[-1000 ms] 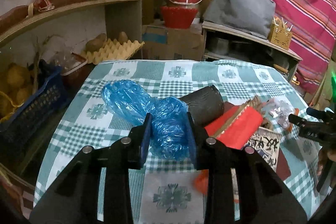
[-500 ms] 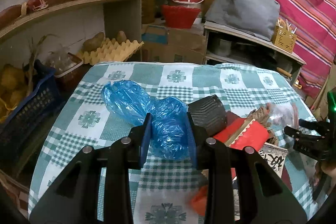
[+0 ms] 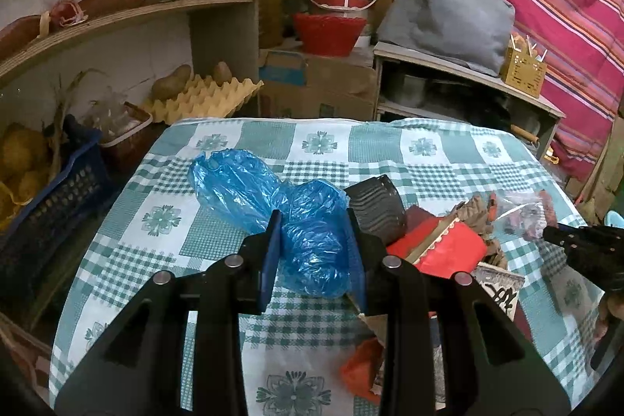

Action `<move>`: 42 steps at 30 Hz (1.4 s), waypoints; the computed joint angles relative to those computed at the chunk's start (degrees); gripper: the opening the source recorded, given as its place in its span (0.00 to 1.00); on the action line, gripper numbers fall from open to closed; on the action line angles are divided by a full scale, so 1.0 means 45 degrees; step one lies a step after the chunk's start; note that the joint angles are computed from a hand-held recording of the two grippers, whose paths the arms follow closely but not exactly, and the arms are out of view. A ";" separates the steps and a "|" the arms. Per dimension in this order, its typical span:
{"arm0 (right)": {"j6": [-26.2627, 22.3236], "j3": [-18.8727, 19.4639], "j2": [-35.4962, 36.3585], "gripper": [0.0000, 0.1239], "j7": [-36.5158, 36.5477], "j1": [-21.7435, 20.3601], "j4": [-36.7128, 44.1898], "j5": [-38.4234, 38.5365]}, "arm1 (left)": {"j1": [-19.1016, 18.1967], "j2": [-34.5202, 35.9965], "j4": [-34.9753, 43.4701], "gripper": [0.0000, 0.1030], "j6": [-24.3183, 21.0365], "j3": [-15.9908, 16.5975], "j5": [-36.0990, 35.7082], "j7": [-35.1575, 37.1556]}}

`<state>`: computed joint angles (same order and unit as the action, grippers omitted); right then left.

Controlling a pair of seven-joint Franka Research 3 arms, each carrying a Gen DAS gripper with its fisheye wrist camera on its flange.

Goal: Collect trash
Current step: 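Grasp the clear bag with orange strip with the right gripper while the left holds the blue bag, then carry the blue bag and clear bag with both grippers over the blue basket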

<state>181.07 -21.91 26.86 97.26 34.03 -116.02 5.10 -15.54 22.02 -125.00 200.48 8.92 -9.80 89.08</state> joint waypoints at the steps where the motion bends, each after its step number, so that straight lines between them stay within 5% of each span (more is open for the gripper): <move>1: 0.0078 0.0120 -0.0080 0.09 -0.0055 -0.0134 -0.0065 0.0030 | -0.0001 -0.0013 0.0001 0.29 0.0031 -0.0023 -0.0001 -0.0013; 11: 0.1195 0.0276 -0.1180 0.08 -0.0993 -0.0583 -0.1461 0.0920 | -0.0649 -0.0215 -0.0075 0.29 0.0306 -0.0108 -0.0507 0.0539; 17: 0.2195 0.0075 -0.2553 0.08 -0.2008 -0.0797 -0.3078 0.1786 | -0.0426 -0.0630 -0.0250 0.29 0.0648 -0.1150 -0.0148 0.0283; 24: 0.3055 -0.1524 -0.4564 0.08 -0.4204 -0.0102 -0.5154 0.3979 | -0.2362 -0.0695 0.0165 0.29 0.0474 -0.0963 -0.1281 0.1516; 27: 0.3366 -0.1985 -0.5347 0.08 -0.5829 0.0010 -0.5812 0.5728 | -0.2426 -0.0577 0.0480 0.29 0.0312 -0.1518 -0.1153 0.1305; 33: 0.4008 -0.1433 -0.6119 0.08 -0.8924 -0.1055 -0.6416 0.9060 | -0.3842 0.0138 0.1577 0.29 -0.0005 -0.1593 -0.0922 0.1123; 39: 0.4307 -0.0934 -0.6168 0.08 -0.9578 -0.2475 -0.6733 0.9752 | -0.4541 0.1001 0.2660 0.29 -0.0387 -0.1966 0.0061 0.0411; 42: 0.4103 -0.1040 -0.6198 0.08 -0.7957 -0.3256 -0.7083 0.7981 | -0.5087 0.1530 0.3353 0.29 -0.0630 -0.1788 0.0481 0.0004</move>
